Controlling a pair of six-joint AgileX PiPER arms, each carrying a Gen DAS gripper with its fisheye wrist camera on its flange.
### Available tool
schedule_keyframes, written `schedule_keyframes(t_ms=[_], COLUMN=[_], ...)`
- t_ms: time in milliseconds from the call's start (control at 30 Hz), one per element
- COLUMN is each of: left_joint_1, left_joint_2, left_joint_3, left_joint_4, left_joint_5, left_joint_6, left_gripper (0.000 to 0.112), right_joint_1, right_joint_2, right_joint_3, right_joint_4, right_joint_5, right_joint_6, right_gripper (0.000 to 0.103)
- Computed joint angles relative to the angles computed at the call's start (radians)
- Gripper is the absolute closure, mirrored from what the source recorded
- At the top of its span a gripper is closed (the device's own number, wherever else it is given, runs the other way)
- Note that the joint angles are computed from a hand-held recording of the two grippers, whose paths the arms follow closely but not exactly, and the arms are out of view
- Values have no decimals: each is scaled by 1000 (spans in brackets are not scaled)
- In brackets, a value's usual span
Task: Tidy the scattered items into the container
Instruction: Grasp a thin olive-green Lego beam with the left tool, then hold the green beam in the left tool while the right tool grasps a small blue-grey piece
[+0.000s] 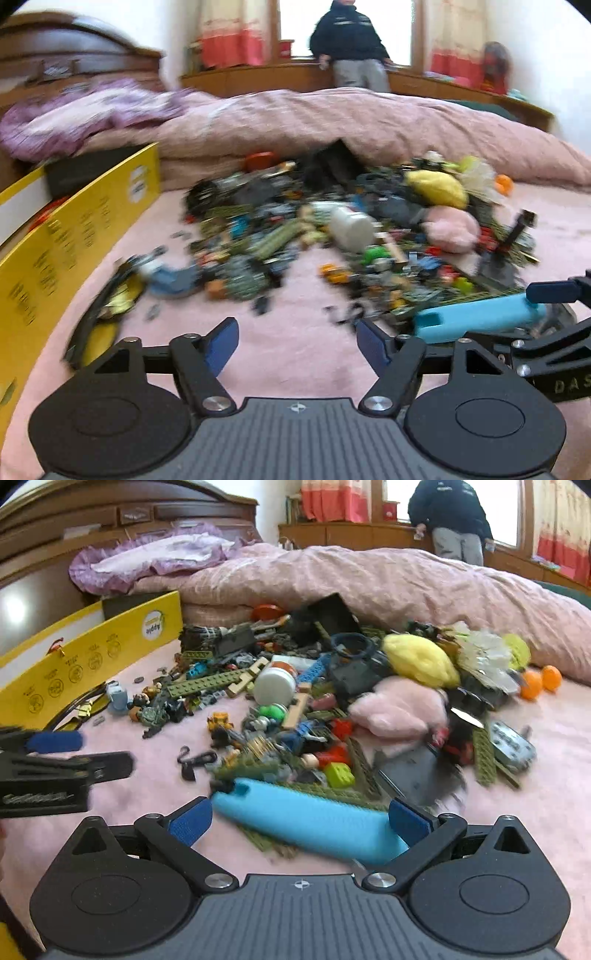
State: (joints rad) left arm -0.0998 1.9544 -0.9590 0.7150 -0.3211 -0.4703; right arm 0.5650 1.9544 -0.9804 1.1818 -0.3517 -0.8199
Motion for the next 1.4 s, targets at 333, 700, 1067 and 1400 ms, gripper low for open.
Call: schedule_keyframes(t_ms=[333, 700, 1067, 1400], left_joint_1=[-52, -86, -65, 35], left_joint_2=[112, 135, 83, 20], left_joint_3=[-122, -194, -115, -65], left_joint_4=[345, 500, 325, 427], left_joint_5=[-36, -54, 6, 14], left_joint_6=[-301, -487, -363, -458], left_gripper=[54, 64, 96, 96], right_joint_1=[-15, -94, -139, -163], right_joint_2=[-60, -74, -60, 124], right_joint_3=[92, 98, 69, -191], right_joint_4=[-162, -434, -690, -931], right_joint_5=[27, 76, 128, 194], right_joint_6=[96, 349, 540, 739], right_gripper=[0, 14, 33, 61])
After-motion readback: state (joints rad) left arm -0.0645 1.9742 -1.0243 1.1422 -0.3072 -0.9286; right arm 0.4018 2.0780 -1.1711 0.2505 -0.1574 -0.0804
